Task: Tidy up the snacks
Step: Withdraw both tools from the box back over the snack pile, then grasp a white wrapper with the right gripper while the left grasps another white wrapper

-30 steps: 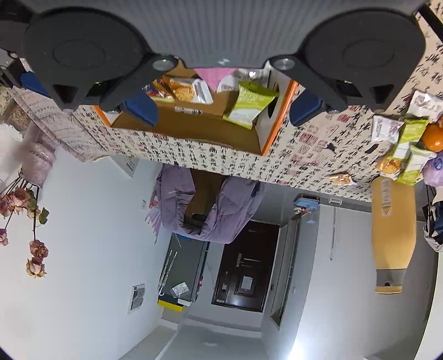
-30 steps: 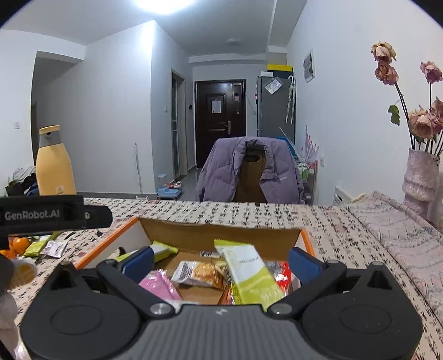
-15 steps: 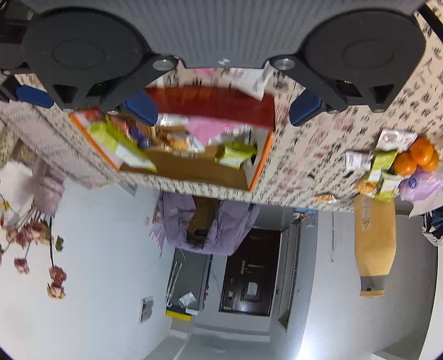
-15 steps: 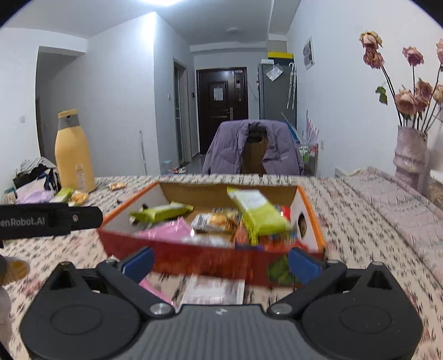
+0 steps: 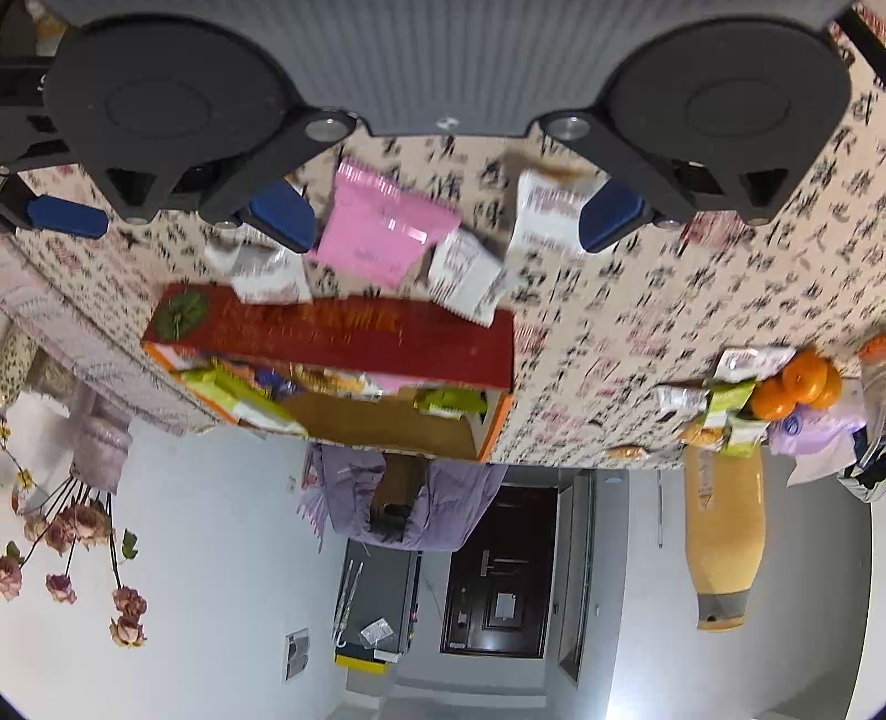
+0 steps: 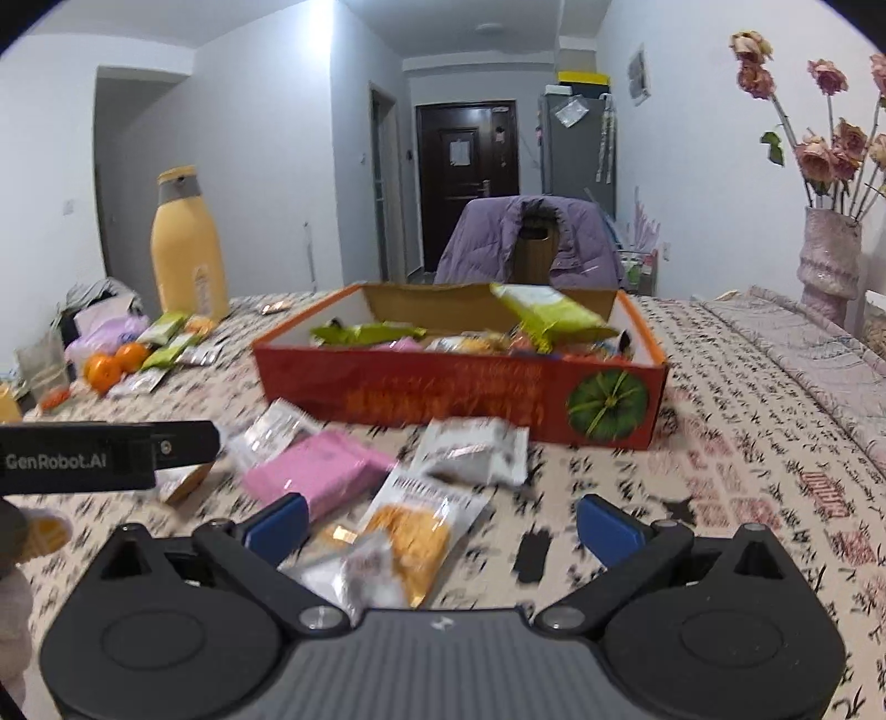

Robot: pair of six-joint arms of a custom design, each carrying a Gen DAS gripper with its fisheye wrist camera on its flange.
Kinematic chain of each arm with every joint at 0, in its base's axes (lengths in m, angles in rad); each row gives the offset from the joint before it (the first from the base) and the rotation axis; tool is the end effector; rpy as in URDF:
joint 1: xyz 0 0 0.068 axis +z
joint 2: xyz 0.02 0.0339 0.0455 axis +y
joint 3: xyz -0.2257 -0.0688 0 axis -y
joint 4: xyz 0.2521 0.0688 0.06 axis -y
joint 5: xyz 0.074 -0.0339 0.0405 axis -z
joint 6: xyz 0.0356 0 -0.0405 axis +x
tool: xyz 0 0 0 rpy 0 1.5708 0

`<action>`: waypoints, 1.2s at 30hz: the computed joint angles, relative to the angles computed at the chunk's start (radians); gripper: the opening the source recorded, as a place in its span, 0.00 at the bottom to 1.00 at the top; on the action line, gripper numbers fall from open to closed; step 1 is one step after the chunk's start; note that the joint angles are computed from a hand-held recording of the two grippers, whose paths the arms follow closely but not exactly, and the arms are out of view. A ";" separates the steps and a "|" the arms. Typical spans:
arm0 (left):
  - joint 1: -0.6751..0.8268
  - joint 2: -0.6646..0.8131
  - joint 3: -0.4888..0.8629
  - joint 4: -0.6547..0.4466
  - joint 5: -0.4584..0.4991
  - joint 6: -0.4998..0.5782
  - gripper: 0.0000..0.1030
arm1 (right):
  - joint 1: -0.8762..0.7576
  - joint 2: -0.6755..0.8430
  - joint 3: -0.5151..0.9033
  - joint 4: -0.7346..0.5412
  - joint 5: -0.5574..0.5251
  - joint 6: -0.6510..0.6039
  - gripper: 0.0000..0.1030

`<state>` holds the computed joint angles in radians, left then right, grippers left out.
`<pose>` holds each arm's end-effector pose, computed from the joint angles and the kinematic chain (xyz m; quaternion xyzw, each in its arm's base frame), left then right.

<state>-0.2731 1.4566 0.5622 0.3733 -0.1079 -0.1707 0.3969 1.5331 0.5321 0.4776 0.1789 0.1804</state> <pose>0.2839 -0.0755 0.1242 0.0172 0.8644 -0.0646 0.4984 0.2722 0.1072 0.1046 -0.0488 0.8623 0.0676 0.4995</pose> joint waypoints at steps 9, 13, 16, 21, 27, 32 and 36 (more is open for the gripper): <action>0.042 -0.040 -0.111 0.033 0.019 0.017 1.00 | 0.074 0.096 0.010 0.027 0.037 0.002 1.00; 0.060 -0.037 -0.126 0.038 0.027 0.017 1.00 | 0.086 0.147 0.023 0.046 0.044 0.007 0.95; 0.065 -0.048 -0.140 0.042 0.034 0.026 1.00 | 0.093 0.180 0.030 0.066 0.041 0.012 0.84; 0.059 -0.056 -0.149 0.039 0.024 0.027 1.00 | 0.101 0.184 0.012 0.114 0.047 0.007 0.65; 0.064 -0.071 -0.158 0.028 0.037 0.030 1.00 | 0.101 0.167 0.012 0.098 0.035 -0.015 0.47; 0.078 -0.083 -0.146 0.010 0.045 0.034 1.00 | 0.088 0.140 -0.014 0.125 0.004 -0.014 0.40; 0.087 -0.075 -0.125 -0.004 0.046 0.036 1.00 | 0.077 0.095 -0.045 0.150 -0.008 -0.024 0.40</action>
